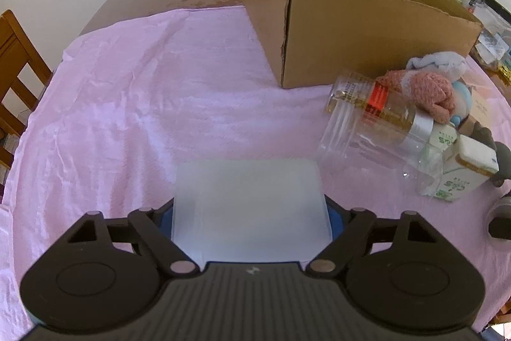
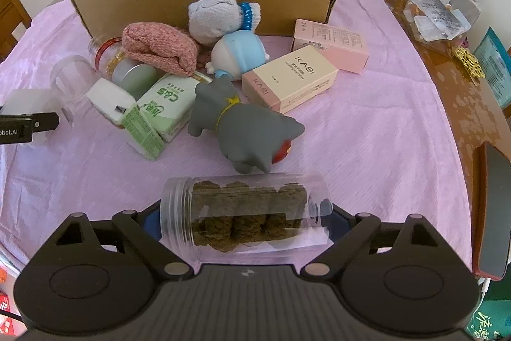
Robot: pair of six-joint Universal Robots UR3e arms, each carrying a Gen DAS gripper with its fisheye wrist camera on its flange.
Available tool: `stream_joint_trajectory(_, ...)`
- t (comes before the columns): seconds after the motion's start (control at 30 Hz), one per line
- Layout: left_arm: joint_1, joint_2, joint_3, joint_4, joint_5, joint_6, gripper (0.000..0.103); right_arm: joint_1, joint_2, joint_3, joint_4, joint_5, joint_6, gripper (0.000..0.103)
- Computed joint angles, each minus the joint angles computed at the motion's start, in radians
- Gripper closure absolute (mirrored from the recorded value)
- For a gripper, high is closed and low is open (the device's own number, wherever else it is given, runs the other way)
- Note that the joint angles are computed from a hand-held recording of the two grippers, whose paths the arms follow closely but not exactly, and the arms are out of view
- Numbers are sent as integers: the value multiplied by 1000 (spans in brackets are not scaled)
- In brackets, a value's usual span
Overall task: Organize objects
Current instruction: 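Carry the white block and cookie jar into the cardboard box and open both tools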
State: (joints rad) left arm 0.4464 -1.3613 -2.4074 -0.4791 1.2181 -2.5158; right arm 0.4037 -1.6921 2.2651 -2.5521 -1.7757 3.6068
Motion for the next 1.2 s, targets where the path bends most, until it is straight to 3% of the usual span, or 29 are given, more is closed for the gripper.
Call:
stream_joint_trajectory(0.33, 18, 59, 74, -183, -12, 70, 19, -60, -102, 11, 65, 92, -157, 8)
stream_joint_trajectory(0.83, 2, 186, 349, -640, -82, 169, 19, -223, -251, -131, 291, 224, -491, 8)
stream_joint_trajectory(1.03, -97, 106, 488, -645, -112, 97, 19, -315, -235, -206, 313, 304, -594, 8)
stream_joint_trajectory(1.2, -191, -5, 600, -568, -119, -9, 19, -345, -172, -276, 279, 332, -664, 8)
